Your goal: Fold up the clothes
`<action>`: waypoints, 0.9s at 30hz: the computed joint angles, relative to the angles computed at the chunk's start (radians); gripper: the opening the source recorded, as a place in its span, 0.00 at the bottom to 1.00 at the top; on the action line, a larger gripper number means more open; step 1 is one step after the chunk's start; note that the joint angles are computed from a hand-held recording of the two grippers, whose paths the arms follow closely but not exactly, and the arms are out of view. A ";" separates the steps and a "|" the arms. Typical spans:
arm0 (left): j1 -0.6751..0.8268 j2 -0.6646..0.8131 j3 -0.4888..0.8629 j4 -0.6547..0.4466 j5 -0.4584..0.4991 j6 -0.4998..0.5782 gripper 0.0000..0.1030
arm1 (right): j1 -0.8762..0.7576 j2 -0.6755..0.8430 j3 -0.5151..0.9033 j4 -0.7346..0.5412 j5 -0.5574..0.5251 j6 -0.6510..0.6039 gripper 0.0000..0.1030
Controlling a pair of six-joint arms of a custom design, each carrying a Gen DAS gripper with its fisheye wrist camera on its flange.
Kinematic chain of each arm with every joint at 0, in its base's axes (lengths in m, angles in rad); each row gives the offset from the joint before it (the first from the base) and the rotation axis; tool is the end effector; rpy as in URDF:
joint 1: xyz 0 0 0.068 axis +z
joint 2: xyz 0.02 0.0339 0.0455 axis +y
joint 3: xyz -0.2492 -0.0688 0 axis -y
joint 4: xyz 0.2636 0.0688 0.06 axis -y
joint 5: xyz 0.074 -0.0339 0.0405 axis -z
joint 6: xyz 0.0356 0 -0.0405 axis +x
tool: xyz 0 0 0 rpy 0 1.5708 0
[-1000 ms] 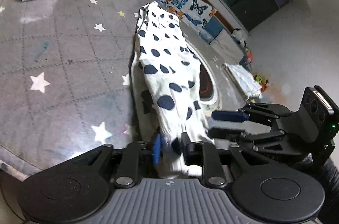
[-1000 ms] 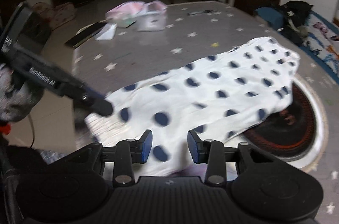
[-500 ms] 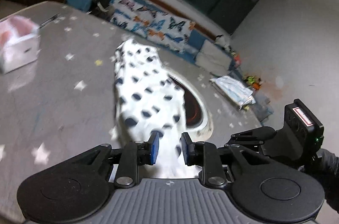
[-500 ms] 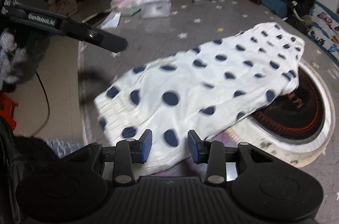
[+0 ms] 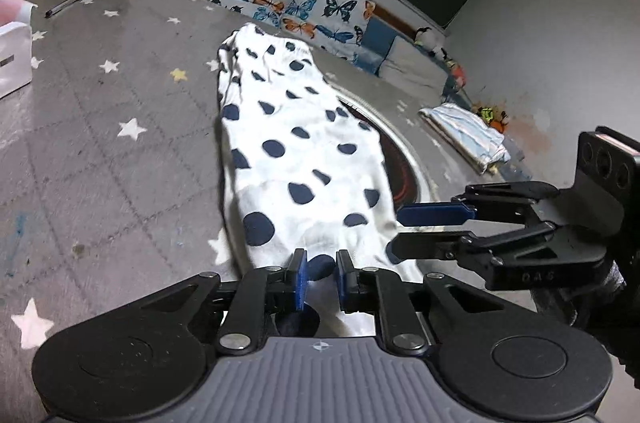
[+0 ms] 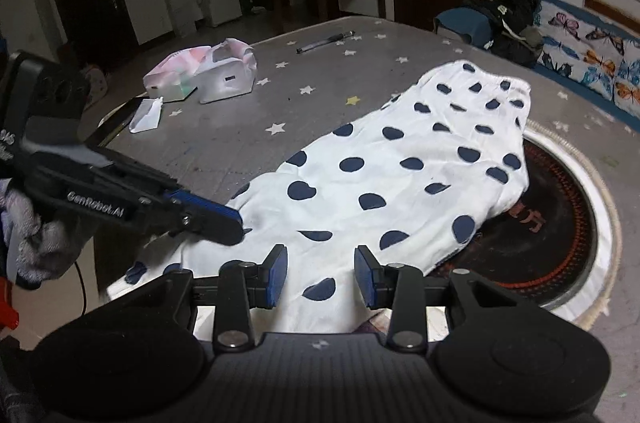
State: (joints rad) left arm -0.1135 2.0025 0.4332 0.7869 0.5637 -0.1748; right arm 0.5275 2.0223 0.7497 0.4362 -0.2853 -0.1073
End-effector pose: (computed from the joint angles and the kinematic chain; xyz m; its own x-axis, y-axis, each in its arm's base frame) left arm 0.2547 -0.0482 0.0029 -0.7719 -0.0600 -0.6329 0.3432 0.7987 -0.4943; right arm 0.2853 0.1778 0.0231 -0.5685 -0.4501 -0.6887 -0.7110 0.6900 0.1359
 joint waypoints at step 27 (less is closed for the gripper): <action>-0.020 0.001 0.026 -0.049 -0.029 0.002 0.17 | -0.215 0.213 0.238 -0.018 0.110 0.087 0.31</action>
